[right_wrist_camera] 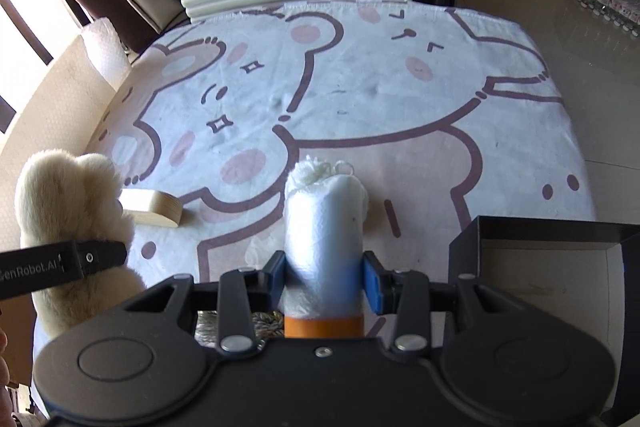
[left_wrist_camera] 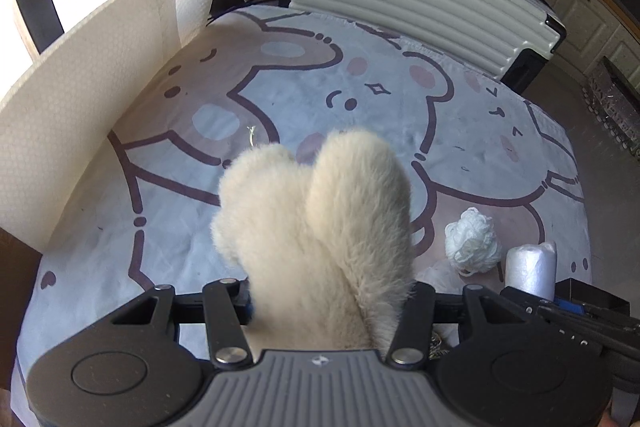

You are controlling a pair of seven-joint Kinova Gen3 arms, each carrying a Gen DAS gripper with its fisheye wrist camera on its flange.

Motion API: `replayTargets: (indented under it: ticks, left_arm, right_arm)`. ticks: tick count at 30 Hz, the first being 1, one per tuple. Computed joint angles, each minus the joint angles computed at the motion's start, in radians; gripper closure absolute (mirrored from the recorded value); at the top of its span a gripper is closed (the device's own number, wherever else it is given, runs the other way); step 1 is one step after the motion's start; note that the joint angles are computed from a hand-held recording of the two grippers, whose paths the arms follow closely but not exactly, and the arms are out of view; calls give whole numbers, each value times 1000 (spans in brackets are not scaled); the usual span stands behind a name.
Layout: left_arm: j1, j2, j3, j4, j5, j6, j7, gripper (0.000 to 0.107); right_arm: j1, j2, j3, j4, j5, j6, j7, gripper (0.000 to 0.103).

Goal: Organize objects
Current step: 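Close the left tool on the plush toy while the right tool grips the white bottle, then lift the plush toy with the left tool while the right tool lifts the bottle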

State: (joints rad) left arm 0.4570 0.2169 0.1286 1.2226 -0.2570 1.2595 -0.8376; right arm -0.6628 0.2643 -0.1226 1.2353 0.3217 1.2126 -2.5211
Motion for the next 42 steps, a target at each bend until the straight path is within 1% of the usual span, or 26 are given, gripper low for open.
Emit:
replayTargets:
  ticks: [10, 14, 16, 20, 24, 26, 29, 31, 32, 34, 36, 38, 42]
  left_arm:
    - [18, -57, 20, 27, -76, -14, -73, 56]
    - [29, -66, 35, 46, -116, -11, -141, 56]
    - [25, -58, 39, 54, -109, 6, -191, 56]
    - [-1, -31, 32, 69, -52, 40, -281, 56]
    - [-68, -9, 19, 94, 88, 55, -369, 56]
    - [-88, -2, 15, 109, 133, 55, -398, 53]
    - [-99, -4, 11, 126, 161, 41, -415, 41]
    - [-115, -8, 10, 132, 190, 31, -439, 27]
    - [-122, -9, 9, 134, 204, 26, -450, 24]
    - [-135, -6, 9, 132, 227, 22, -474, 13]
    - [-147, -6, 8, 136, 246, 16, -502, 10]
    - [-164, -5, 5, 144, 273, 8, -525, 10]
    - [-220, 4, -1, 159, 361, 0, -597, 10]
  right_arm:
    - [-62, -39, -13, -5, 107, 31, -94, 62]
    - [-77, -50, -25, -10, 126, 53, -111, 62]
    - [-81, -48, -30, -17, 124, 69, -114, 62]
    - [-95, -47, -34, -26, 136, 97, -128, 62]
    - [-101, -48, -37, -30, 140, 101, -140, 62]
    - [-102, -44, -38, -37, 139, 103, -136, 62]
    - [-103, -37, -36, -46, 135, 103, -130, 62]
    - [-103, -32, -34, -50, 132, 104, -126, 62]
    - [-103, -30, -33, -52, 130, 105, -124, 62]
    - [-101, -26, -31, -54, 123, 104, -119, 62]
    - [-99, -23, -29, -54, 117, 101, -114, 62]
    - [-98, -23, -27, -52, 113, 96, -110, 62]
    - [-96, -23, -25, -51, 108, 93, -107, 62]
